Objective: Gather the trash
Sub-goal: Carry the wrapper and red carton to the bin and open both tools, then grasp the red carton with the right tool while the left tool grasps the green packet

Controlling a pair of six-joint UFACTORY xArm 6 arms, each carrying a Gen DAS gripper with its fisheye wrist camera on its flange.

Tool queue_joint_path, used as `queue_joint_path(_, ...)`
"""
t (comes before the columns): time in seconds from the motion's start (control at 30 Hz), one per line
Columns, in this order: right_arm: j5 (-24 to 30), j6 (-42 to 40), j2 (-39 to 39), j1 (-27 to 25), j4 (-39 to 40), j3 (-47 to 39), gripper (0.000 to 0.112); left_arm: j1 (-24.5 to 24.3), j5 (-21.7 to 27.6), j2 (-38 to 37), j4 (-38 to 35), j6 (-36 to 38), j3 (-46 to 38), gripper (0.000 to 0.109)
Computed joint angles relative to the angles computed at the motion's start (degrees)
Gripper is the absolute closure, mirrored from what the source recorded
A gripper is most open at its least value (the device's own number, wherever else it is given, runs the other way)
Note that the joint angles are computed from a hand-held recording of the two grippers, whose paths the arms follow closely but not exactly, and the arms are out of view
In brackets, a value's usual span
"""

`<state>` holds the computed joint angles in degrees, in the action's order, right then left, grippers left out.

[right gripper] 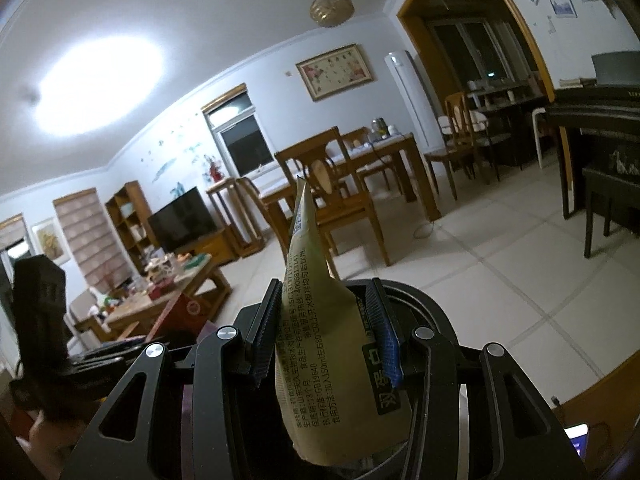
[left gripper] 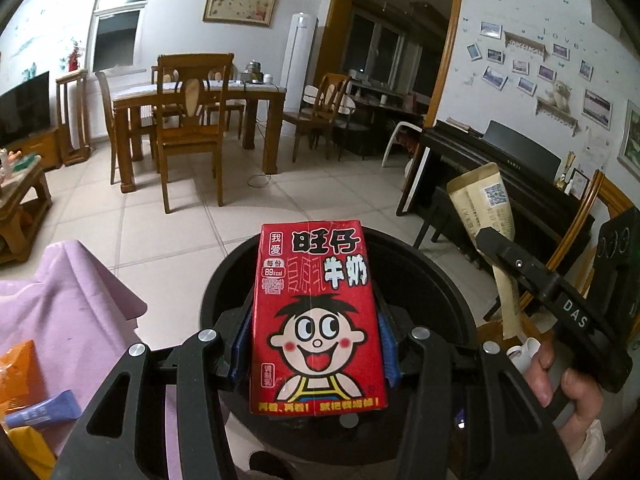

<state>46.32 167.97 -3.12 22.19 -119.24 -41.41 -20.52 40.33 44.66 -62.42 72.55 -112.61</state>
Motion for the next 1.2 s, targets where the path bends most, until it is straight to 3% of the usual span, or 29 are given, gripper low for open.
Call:
queue_joint_path(0.27,-3.3,1.8,2.2,-2.1,-2.3,-2.7,0.068,-1.9,-1.4,1.4,3.0,-1.3,-1.3,0.058)
queue_joint_path(0.33,-4.1,4.3,2.2,-2.7,-4.2,-2.3,0.050,-2.3,-1.9,0.9,4.2,-1.8,-0.8,0.054)
queue_joint_path(0.37,-2.6,6.5,2.1,-2.4,-4.8,-1.6,0.034,-2.4,-2.6,0.3,4.1,-1.3,0.1,0.039)
queue_joint_path(0.4,-0.9,9.3,1.7,-1.9,-6.2,-0.7,0.030,-2.6,-3.7,-0.4,2.9,-0.2,1.1,0.026)
queue_joint_path(0.9,-2.7,5.6,1.2,-0.6,-4.0,-2.0,0.030,-0.7,-5.7,-7.7,-3.7,8.6,9.3,0.025)
queue_joint_path(1.2,-8.7,-3.5,6.2,1.6,-3.0,-12.0,0.030,6.7,-4.9,-12.9,-5.4,9.6,15.5,0.025)
